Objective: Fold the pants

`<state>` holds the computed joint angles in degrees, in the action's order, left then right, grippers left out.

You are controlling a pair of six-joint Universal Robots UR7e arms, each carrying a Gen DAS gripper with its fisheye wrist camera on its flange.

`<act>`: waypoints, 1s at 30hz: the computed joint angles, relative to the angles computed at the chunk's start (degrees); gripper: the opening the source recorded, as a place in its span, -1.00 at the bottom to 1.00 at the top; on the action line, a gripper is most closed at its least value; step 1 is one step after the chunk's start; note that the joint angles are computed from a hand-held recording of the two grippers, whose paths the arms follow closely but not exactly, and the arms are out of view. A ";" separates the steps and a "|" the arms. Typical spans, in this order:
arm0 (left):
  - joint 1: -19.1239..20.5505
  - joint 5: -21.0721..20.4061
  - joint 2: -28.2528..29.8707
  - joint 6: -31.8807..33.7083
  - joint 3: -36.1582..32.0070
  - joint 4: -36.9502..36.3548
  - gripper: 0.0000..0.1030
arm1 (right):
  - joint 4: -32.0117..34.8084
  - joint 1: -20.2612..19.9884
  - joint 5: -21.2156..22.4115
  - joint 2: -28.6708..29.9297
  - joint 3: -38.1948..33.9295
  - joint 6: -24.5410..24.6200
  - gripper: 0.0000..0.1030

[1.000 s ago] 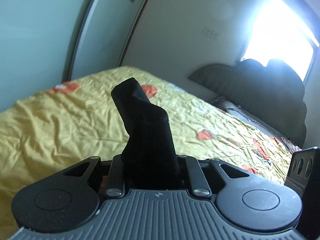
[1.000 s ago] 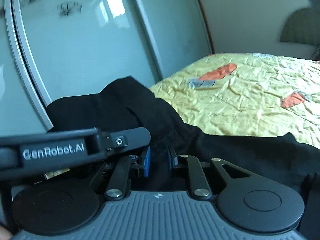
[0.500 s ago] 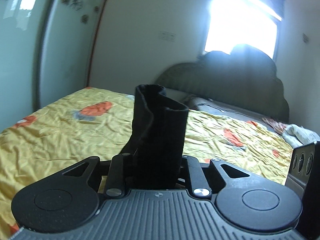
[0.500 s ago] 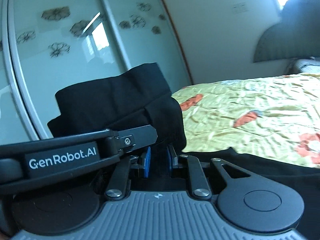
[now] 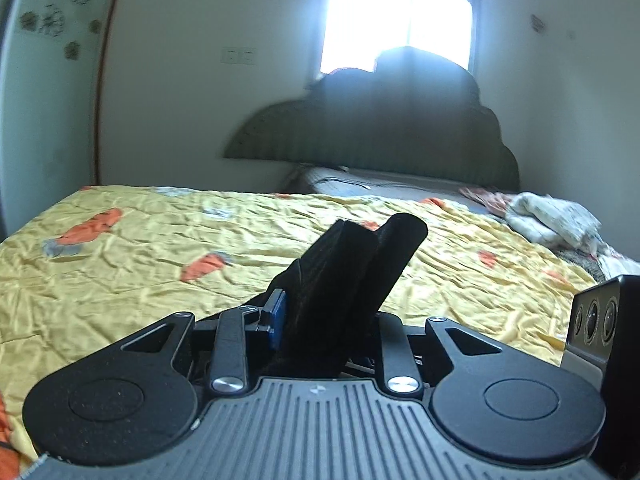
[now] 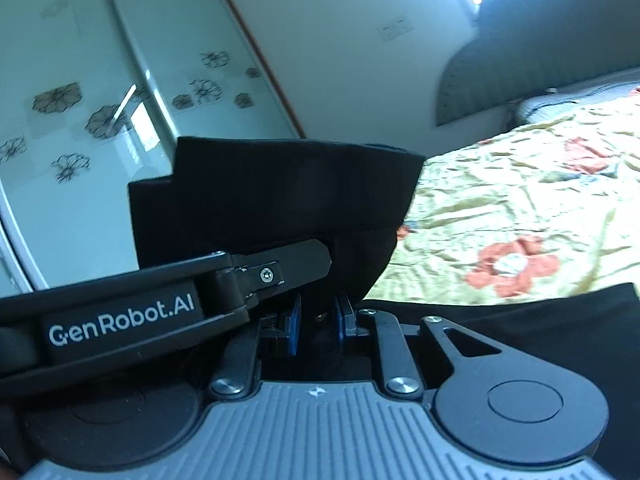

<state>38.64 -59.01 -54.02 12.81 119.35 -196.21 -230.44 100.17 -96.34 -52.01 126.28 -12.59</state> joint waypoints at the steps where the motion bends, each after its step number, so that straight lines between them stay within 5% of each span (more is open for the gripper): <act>1: -0.31 -0.31 0.39 0.13 0.05 -0.06 -0.39 | -0.55 -0.37 0.01 -0.32 0.52 -0.28 -0.67; 15: -2.08 -4.22 4.75 -1.70 -1.58 3.42 -0.39 | -4.74 -4.48 -1.12 -3.28 5.36 1.70 -0.67; 30: -1.29 -5.96 7.96 -4.38 -4.83 11.55 -0.26 | -2.24 -4.78 -10.16 -5.16 7.47 0.68 -0.61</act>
